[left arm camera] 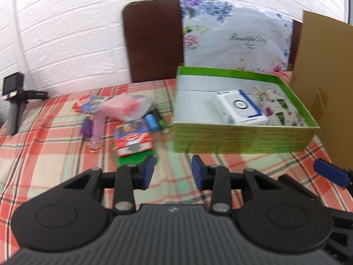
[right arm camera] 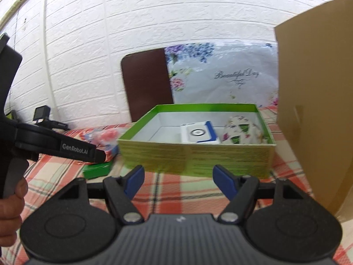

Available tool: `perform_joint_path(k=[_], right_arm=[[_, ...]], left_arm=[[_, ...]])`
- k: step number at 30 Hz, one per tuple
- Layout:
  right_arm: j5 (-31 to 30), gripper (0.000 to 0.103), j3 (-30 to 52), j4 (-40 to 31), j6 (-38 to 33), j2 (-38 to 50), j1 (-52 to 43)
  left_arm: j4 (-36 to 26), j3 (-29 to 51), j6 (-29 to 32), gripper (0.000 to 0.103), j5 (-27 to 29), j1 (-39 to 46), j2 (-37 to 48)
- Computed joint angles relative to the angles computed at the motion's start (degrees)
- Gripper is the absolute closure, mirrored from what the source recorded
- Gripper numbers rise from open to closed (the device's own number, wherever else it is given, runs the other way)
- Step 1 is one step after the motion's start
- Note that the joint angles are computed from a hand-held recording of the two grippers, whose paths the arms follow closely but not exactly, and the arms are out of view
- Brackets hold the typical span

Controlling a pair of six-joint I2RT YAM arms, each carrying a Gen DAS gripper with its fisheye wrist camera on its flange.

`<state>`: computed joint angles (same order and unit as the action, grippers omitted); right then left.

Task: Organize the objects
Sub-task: 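Move the left gripper back toward the red playing card box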

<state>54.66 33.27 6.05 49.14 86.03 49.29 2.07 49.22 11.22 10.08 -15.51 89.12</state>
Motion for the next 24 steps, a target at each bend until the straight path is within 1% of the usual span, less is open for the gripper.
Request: perform_joint_path(k=[5,11,15,18,24], right_arm=[[-1.3,0.032,4.7,-3.0,1.0,3.3,1.4],[-2.7,0.032,10.9,-6.2,0.6,8.5,3.1],[-3.7,0.032,14.7,-7.4,-1.3,11.5,3.8],[-4.9,0.032,17.4,-6.8,-3.5,13.8,3.4],[-8.8,0.033,23.1,-8.1,-6.6,19.6,3.1]], left_arm=[[1.3,-1.0,0.8,0.064,2.3,4.6,0.0],[1.7,-0.8,1.1,0.064,5.0,9.5,1.0],[1.5,0.3,1.1,0.064,6.5,12.5,2.2],[2.5,0.9,1.1,0.064,7.2,14.4,3.8],[1.8,5.4,0.0,0.064,9.2,18.4,10.0]])
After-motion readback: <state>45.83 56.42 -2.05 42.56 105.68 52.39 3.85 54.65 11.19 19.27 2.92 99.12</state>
